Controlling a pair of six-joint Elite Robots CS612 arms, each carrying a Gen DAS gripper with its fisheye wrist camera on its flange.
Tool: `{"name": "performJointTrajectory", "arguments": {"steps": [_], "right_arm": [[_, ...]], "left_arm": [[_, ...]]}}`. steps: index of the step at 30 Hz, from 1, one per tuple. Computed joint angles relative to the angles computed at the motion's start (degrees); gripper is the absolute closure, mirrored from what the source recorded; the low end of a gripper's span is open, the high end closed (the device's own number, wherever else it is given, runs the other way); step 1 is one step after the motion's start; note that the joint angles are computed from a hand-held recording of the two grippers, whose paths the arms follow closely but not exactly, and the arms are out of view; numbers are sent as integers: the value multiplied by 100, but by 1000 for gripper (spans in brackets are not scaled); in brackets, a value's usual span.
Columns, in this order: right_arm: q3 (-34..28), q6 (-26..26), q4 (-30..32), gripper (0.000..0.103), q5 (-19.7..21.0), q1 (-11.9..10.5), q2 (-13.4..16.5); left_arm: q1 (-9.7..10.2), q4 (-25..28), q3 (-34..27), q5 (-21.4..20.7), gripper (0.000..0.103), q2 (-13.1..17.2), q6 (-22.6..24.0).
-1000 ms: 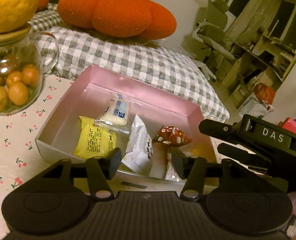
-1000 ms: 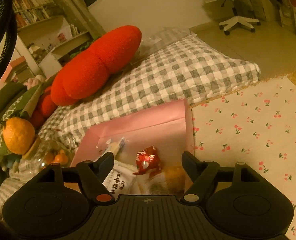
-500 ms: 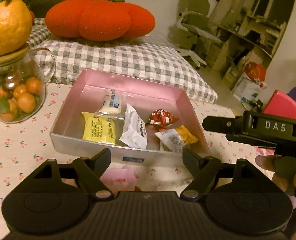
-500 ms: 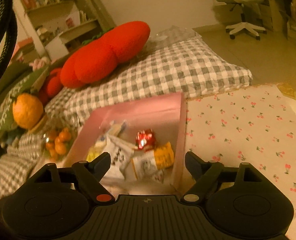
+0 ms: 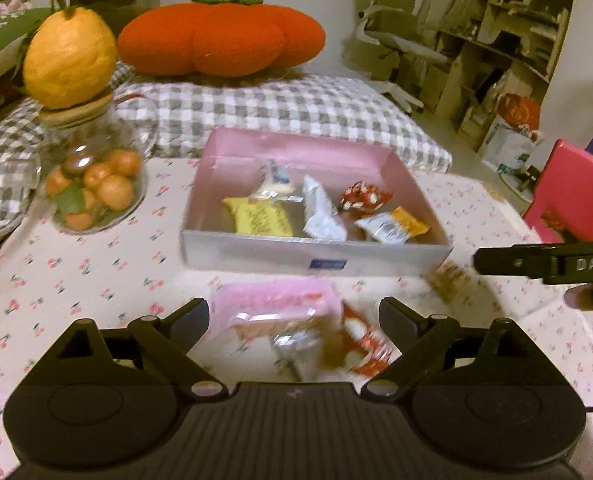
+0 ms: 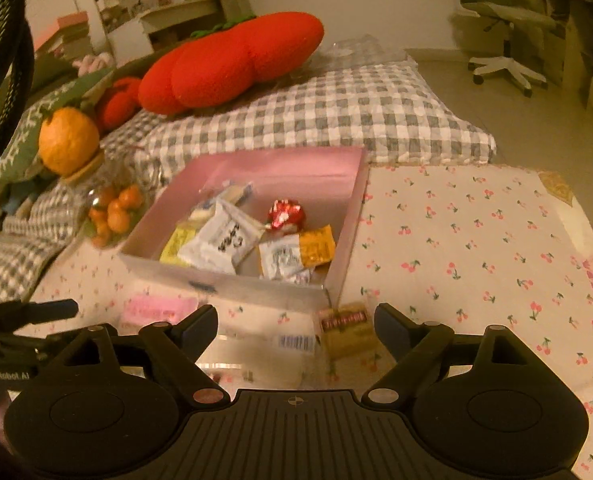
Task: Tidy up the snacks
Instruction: 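Move both tools back over the remaining snacks, then grasp the gold bar with the left tool while the right grasps the red candy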
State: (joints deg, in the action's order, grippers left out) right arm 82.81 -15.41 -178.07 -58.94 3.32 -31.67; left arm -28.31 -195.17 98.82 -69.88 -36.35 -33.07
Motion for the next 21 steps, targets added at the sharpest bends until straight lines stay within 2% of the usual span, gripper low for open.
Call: {"name": "performJointTrajectory", "arguments": {"steps": [12, 21], "right_arm": [[372, -826, 192, 15, -116, 5, -129], [528, -1176, 387, 15, -242, 56, -158]], "left_arm": [[-72, 131, 448, -483, 15, -151, 384], [-139, 291, 627, -774, 17, -194, 561]]}}
